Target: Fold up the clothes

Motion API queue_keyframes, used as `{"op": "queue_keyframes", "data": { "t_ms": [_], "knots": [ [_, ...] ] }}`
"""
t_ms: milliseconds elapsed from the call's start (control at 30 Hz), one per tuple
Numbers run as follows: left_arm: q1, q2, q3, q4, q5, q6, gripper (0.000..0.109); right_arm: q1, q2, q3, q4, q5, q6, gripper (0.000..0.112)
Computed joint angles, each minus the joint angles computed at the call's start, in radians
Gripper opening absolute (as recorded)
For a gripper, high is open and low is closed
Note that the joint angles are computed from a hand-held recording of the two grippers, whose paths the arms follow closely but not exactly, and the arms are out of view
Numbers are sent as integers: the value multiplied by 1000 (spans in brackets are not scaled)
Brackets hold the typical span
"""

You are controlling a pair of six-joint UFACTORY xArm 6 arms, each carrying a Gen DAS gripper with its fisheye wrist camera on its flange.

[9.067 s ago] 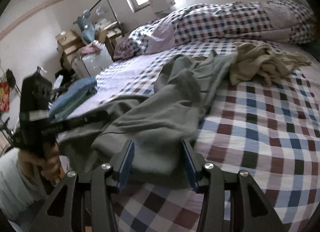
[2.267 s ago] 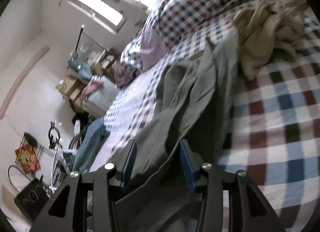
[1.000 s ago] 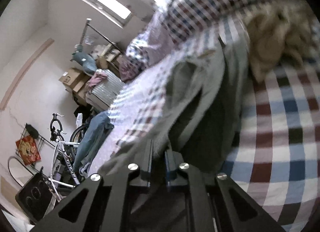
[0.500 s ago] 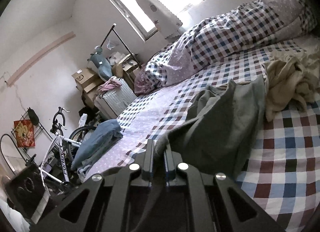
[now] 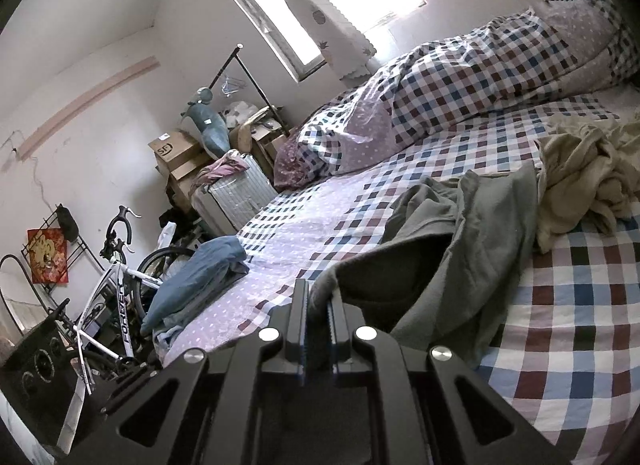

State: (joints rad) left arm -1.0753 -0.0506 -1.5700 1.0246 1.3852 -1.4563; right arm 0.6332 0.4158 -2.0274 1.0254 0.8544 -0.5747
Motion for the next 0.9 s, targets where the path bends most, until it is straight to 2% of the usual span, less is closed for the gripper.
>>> {"op": "queue_keyframes", "data": {
  "t_ms": [67, 233, 300, 467, 900],
  "knots": [
    [-2, -1, -1, -5, 6, -10, 42, 3, -3, 4, 0, -3, -8, 7],
    [-1, -5, 2, -22, -4, -15, 31, 10, -8, 7, -7, -11, -22, 7],
    [-1, -4, 2, -29, -5, -14, 22, 11, -10, 10, -9, -14, -24, 7],
    [5, -18, 13, -43, -21, -25, 13, 12, -13, 14, -13, -19, -24, 7],
    [-29, -129, 115, 55, -67, -151, 9, 30, -61, 58, 11, -69, -46, 7]
  ]
}}
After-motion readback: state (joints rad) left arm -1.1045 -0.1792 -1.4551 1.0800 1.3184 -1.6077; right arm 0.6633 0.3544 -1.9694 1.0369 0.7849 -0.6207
